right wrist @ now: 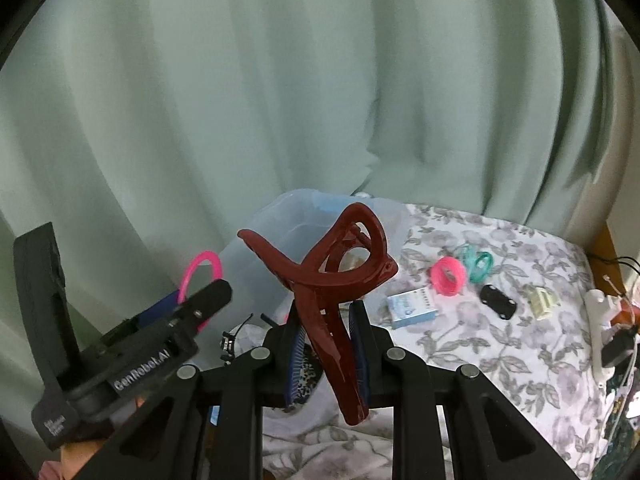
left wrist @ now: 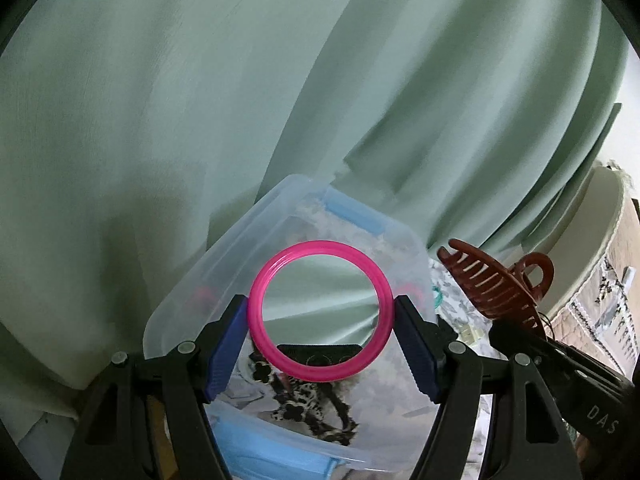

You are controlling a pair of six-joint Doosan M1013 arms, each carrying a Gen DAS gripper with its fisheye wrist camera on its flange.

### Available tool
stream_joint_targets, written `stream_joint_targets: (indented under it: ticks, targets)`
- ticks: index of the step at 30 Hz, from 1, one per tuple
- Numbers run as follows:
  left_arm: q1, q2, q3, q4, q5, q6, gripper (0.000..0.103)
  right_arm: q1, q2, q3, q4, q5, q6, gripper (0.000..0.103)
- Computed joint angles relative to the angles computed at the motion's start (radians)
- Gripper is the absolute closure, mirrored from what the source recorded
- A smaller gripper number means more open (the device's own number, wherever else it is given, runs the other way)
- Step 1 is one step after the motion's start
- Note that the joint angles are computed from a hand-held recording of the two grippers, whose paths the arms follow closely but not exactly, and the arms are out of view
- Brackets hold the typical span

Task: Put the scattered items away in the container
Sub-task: 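Lift the pink mirror and claw clip and carry them over the clear box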

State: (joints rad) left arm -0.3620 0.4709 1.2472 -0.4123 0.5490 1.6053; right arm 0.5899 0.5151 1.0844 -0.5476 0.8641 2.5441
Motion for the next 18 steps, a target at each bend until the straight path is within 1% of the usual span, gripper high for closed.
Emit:
stream_joint_targets:
  ticks: [5, 11, 15, 18]
  targets:
    - [0.004, 0.016, -0.01, 0.022, 0.011, -0.024, 0.029, -0.012, 0.038, -0.043, 0.072, 0.01, -0.066, 0.079]
    - [0.005, 0.037, -0.031, 0.023, 0.034, -0.025, 0.029, -0.026, 0.074, -0.08, 0.116, 0.022, -0.097, 0.079]
    - [0.003, 0.046, -0.045, 0.082, 0.043, -0.072, 0.029, -0.029, 0.089, -0.1, 0.139, 0.029, -0.131, 0.079]
    - [0.004, 0.045, -0.043, 0.102, 0.044, -0.082, 0.029, -0.03, 0.102, -0.121, 0.145, 0.046, -0.145, 0.079]
